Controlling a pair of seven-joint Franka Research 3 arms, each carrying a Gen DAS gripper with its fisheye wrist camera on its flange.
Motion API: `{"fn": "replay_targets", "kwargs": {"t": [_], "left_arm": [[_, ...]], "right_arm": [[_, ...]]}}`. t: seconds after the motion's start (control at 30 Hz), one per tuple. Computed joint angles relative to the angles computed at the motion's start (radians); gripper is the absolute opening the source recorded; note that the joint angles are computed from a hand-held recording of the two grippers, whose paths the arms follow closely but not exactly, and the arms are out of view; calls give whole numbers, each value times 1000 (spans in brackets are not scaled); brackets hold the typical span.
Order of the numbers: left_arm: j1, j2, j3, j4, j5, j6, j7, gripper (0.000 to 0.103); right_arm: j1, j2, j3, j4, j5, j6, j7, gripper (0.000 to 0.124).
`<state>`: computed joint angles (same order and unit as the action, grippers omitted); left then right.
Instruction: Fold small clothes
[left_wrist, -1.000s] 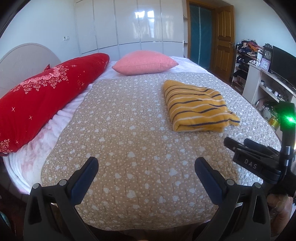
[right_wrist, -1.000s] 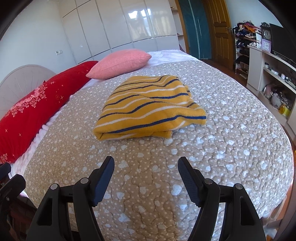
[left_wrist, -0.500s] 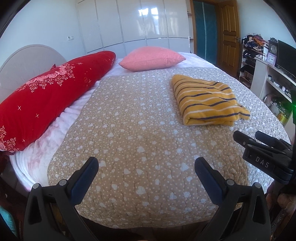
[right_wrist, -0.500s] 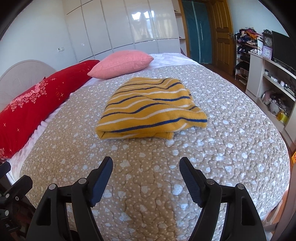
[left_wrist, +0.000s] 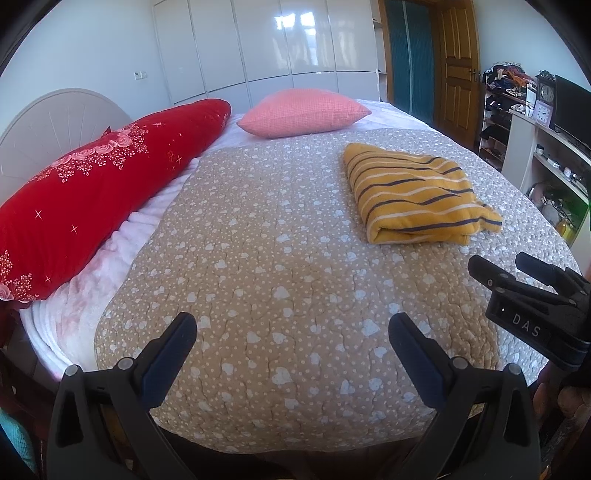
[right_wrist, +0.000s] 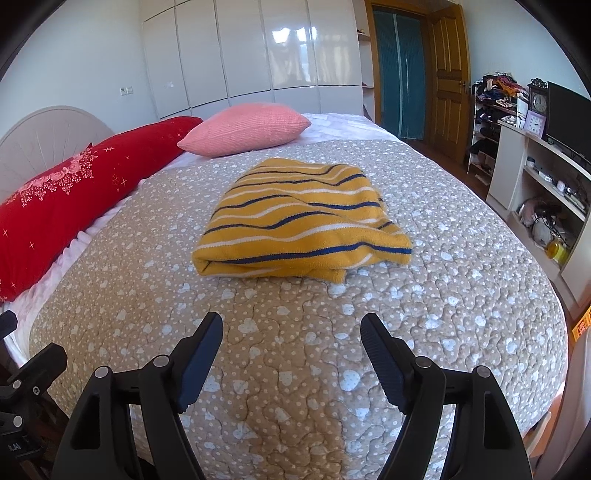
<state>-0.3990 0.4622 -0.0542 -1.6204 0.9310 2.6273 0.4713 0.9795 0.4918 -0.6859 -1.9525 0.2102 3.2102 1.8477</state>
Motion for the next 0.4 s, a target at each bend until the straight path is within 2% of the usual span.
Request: {"fn": "replay_targets", "kwargs": {"t": [0.4], "left_arm": [[17,9,-6,-7,-47,34,32,103]], "right_arm": [[4,-1,-2,-3,8,2,-14,82]]}}
